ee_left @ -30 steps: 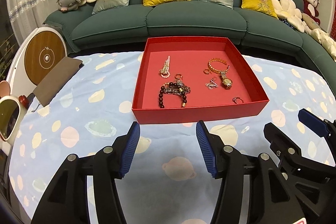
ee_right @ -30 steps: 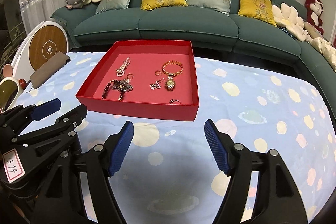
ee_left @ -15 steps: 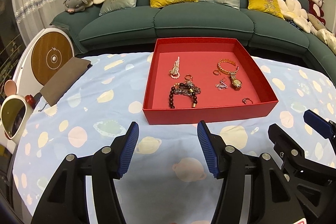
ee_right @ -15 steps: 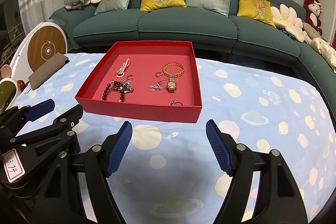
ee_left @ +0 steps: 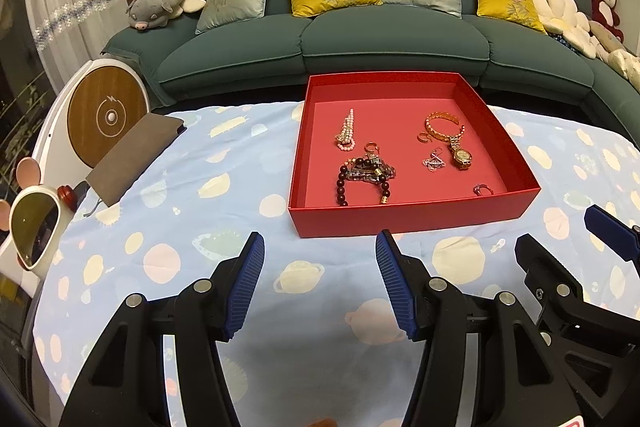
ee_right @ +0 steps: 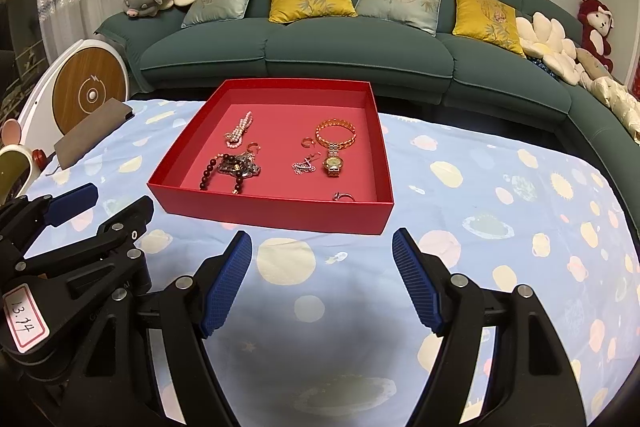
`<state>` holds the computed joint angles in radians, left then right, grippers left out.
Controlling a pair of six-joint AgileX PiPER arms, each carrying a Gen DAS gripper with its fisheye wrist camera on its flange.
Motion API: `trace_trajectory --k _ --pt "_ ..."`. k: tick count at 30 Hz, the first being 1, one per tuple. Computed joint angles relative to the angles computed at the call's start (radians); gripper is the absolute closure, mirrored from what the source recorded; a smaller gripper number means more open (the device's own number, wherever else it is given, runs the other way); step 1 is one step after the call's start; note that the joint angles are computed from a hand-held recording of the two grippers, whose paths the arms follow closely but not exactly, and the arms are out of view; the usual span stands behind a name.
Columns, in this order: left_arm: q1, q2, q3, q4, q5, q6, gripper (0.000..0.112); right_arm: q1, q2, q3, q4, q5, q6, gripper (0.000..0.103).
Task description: Organize jewelry
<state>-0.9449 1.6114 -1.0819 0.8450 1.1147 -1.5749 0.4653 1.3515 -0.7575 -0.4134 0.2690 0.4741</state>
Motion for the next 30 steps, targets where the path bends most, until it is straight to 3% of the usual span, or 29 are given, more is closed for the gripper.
trace_trajectory --k 15,30 --pt "-0.013 0.008 -0.012 0.0 0.022 -0.013 0.056 0.011 -0.011 0.01 -0.089 0.006 0.101 0.033" --pt "-0.013 0.017 -0.024 0.001 0.023 -0.008 0.056 -0.002 -0.015 0.014 -0.065 0.006 0.075 0.033"
